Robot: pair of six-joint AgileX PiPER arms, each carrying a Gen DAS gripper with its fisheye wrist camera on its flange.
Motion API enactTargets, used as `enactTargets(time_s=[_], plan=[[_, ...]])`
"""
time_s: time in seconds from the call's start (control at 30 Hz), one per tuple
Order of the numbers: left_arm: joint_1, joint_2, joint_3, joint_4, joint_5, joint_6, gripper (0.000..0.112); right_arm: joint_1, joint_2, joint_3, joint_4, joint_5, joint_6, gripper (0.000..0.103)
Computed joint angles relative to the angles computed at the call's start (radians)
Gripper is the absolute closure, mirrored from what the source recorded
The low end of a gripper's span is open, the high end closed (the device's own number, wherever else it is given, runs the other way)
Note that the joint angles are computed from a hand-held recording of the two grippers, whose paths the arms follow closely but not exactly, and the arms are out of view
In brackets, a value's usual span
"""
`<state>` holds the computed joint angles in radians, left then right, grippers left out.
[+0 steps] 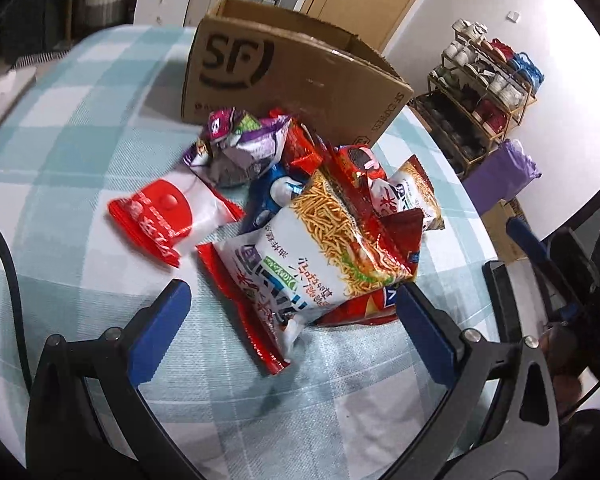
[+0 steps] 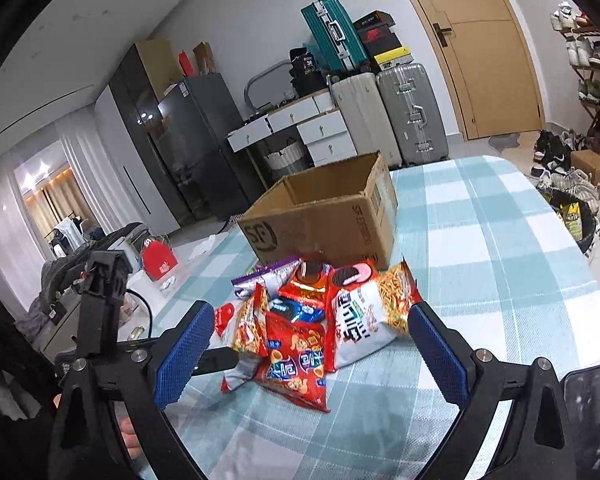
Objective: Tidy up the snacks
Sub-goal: 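Move both grippers back to the snack pile and lower the left gripper, then grasp the white noodle snack bag with the left gripper while the right gripper grasps the red chip bag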
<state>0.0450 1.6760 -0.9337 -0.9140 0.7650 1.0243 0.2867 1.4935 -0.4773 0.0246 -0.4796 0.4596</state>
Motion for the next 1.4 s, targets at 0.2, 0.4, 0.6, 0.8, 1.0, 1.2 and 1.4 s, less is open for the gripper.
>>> enactTargets(time_s=[0.2, 0.4, 0.6, 0.8, 1.0, 1.2, 1.4], plan=[[-0.014, 0.099, -0.090, -0.022, 0.038, -0.085, 0.011, -0.041, 0.045, 0.009, -0.109, -0.045, 0.104, 0.004], [-0.029, 0.218, -0.215, -0.028, 0.097, -0.196, 0.011, -0.076, 0.074, 0.012, -0.183, -0.078, 0.167, 0.004], [-0.059, 0.280, -0.284, -0.036, 0.099, -0.253, 0.011, -0.098, 0.091, 0.023, -0.225, -0.103, 0.203, 0.004], [-0.127, 0.296, -0.308, -0.003, 0.025, -0.295, 0.014, -0.101, 0.094, 0.026, -0.232, -0.107, 0.211, 0.004], [-0.145, 0.328, -0.332, -0.050, 0.038, -0.277, 0.032, -0.098, 0.097, 0.028, -0.227, -0.110, 0.204, 0.004], [-0.196, 0.323, -0.328, -0.017, -0.005, -0.318, 0.050, -0.078, 0.107, 0.036, -0.201, -0.118, 0.183, 0.004], [-0.210, 0.330, -0.344, -0.015, -0.011, -0.352, 0.061, -0.056, 0.090, 0.040, -0.170, -0.108, 0.154, 0.004]])
